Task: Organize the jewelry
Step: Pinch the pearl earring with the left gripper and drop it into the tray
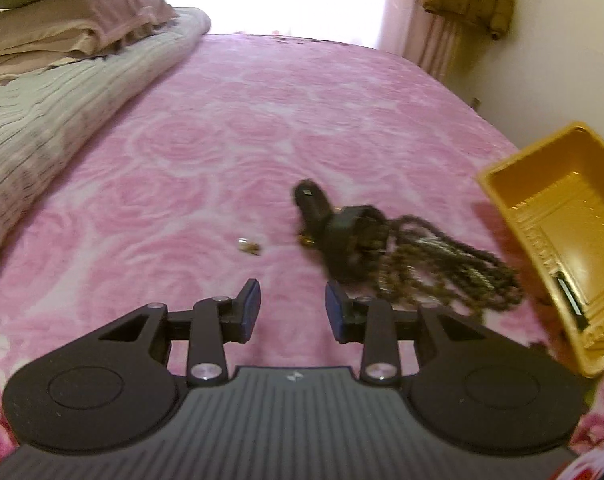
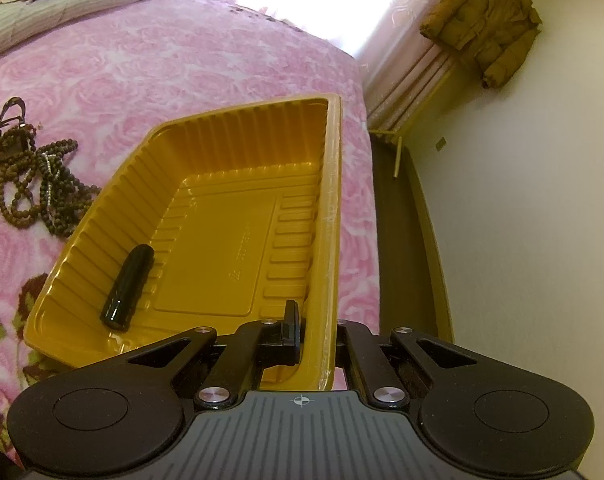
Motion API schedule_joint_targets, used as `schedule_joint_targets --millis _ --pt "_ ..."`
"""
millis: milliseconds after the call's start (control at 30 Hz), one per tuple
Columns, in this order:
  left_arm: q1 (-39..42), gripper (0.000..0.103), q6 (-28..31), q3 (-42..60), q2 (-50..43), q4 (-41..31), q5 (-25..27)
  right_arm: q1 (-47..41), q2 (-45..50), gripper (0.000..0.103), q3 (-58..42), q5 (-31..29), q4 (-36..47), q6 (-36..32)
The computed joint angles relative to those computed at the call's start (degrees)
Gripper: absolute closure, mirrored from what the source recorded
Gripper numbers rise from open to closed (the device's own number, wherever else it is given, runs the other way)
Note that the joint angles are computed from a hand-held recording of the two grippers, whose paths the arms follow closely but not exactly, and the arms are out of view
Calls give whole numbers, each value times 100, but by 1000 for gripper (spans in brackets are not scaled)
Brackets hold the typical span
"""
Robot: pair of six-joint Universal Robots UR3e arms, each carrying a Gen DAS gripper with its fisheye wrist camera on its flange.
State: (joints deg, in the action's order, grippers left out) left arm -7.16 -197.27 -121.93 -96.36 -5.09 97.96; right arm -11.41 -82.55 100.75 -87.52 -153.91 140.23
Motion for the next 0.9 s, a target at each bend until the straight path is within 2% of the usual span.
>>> schedule_joint_targets --millis 167,367,533,600,900 --pt "114 71 352 59 -534 691 343 -3 -5 100 19 -7 -22 -7" --pt "282 72 699 372 -1302 1217 299 44 96 100 -63 -102 -15 18" --pt "219 80 1059 683 -1679 1150 403 59 115 100 -89 -119 -11 16" --pt "195 87 1159 719 -1738 1169 421 69 132 100 -120 -129 7 17" --pt "-32 88 1028 694 -1142 624 347 54 127 100 -77 -96 -43 36"
